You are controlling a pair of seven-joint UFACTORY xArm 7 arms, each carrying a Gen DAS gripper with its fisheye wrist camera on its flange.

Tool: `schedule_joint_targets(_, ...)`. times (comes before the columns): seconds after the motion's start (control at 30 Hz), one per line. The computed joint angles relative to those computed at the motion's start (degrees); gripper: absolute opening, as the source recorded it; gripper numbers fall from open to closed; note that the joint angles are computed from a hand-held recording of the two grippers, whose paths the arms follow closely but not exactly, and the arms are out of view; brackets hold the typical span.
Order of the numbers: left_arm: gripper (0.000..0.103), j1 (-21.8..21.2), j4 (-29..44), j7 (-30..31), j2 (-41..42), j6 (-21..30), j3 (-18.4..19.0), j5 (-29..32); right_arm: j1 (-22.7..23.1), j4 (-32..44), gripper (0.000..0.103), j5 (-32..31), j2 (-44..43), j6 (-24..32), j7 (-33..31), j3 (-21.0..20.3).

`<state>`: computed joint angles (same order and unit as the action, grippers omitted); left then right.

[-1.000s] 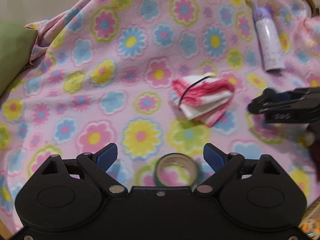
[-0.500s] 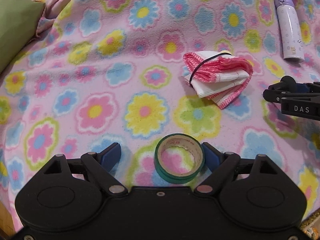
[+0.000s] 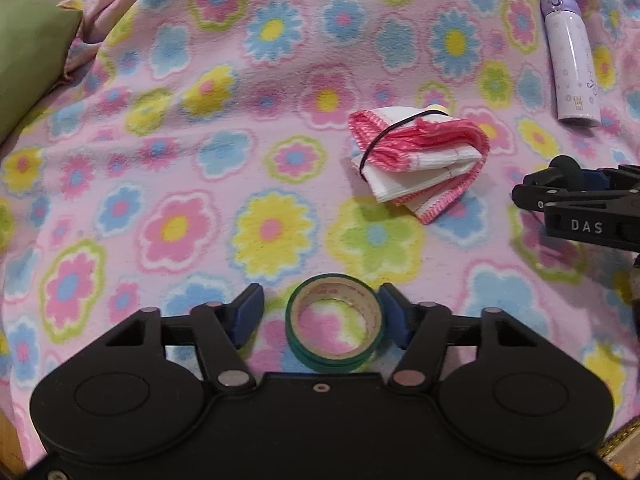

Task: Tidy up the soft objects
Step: 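Grasp the green tape roll with the left tool while the right tool holds the brush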

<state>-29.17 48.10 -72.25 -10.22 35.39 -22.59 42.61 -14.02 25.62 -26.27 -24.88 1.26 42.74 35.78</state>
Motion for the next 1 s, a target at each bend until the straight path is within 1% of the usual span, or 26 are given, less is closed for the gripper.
schedule_joint_targets(0.07,0.05,-0.2,0.0,0.7,0.0,-0.7,0.4,-1.6,0.3,0.2,0.057,-0.3,-0.6,1.2,0.0,0.2)
schedule_joint_targets(0.1,0.048,-0.2,0.0,0.9,0.0,-0.8,0.6,-2.3,0.6,0.5,0.057,-0.6,-1.0,2.2,0.0,0.4)
schedule_joint_targets(0.17,0.048,-0.2,0.1,1.0,-0.1,-0.8,0.6,-3.5,1.5,0.7,0.057,-1.3,-1.7,4.0,0.3,0.1)
schedule_joint_targets(0.23,0.049,0.0,-1.1,1.4,-1.3,-2.5,1.1,-4.9,3.4,0.4,0.057,-1.8,-2.4,5.2,0.4,-1.3)
schedule_joint_targets(0.3,0.053,0.7,-3.6,0.7,-3.6,-5.7,1.6,-6.1,5.3,-0.3,0.057,-2.1,-3.2,5.6,0.4,-2.9)
schedule_joint_targets(0.37,0.063,2.1,-5.8,0.0,-6.0,-8.1,1.4,-7.2,6.7,-1.0,0.057,-2.2,-3.8,5.7,0.2,-4.3)
schedule_joint_targets(0.4,0.065,2.6,-6.4,0.4,-6.7,-8.6,1.3,-8.1,7.0,-1.2,0.057,-2.3,-4.1,5.8,0.3,-4.5)
schedule_joint_targets(0.5,0.066,4.1,-8.5,2.4,-8.6,-10.5,0.7,-10.1,7.4,-1.7,0.057,-2.2,-4.2,5.3,0.6,-5.2)
schedule_joint_targets(0.57,0.066,5.2,-8.5,3.2,-8.7,-10.5,-0.8,-10.2,7.0,-1.7,0.058,-2.2,-3.9,4.9,1.2,-5.0)
schedule_joint_targets(0.67,0.066,6.8,-7.8,2.7,-8.2,-9.4,-3.7,-7.6,6.4,-1.9,0.058,-2.2,-4.0,4.4,1.9,-4.4)
schedule_joint_targets(0.77,0.067,6.4,-6.6,3.5,-6.3,-7.9,-4.3,-6.7,6.5,-2.0,0.058,-2.1,-4.0,4.3,1.7,-4.4)
schedule_joint_targets(0.87,0.071,6.0,-5.4,2.3,-4.9,-6.4,-4.8,-4.3,6.9,-2.1,0.058,-1.8,-4.1,4.2,1.3,-4.9)
schedule_joint_targets(0.93,0.069,5.4,-5.2,1.3,-4.5,-6.6,-4.2,-3.7,7.2,-2.1,0.058,-1.5,-4.2,4.4,1.1,-5.2)
schedule_joint_targets(0.97,0.061,5.2,-5.2,0.6,-4.5,-6.9,-3.8,-3.7,7.3,-2.1,0.058,-1.4,-4.3,4.5,1.1,-5.2)
schedule_joint_targets(1.0,0.05,5.0,-5.3,0.2,-4.4,-7.4,-3.3,-4.1,7.5,-2.2,0.058,-1.2,-4.4,4.8,1.1,-5.3)
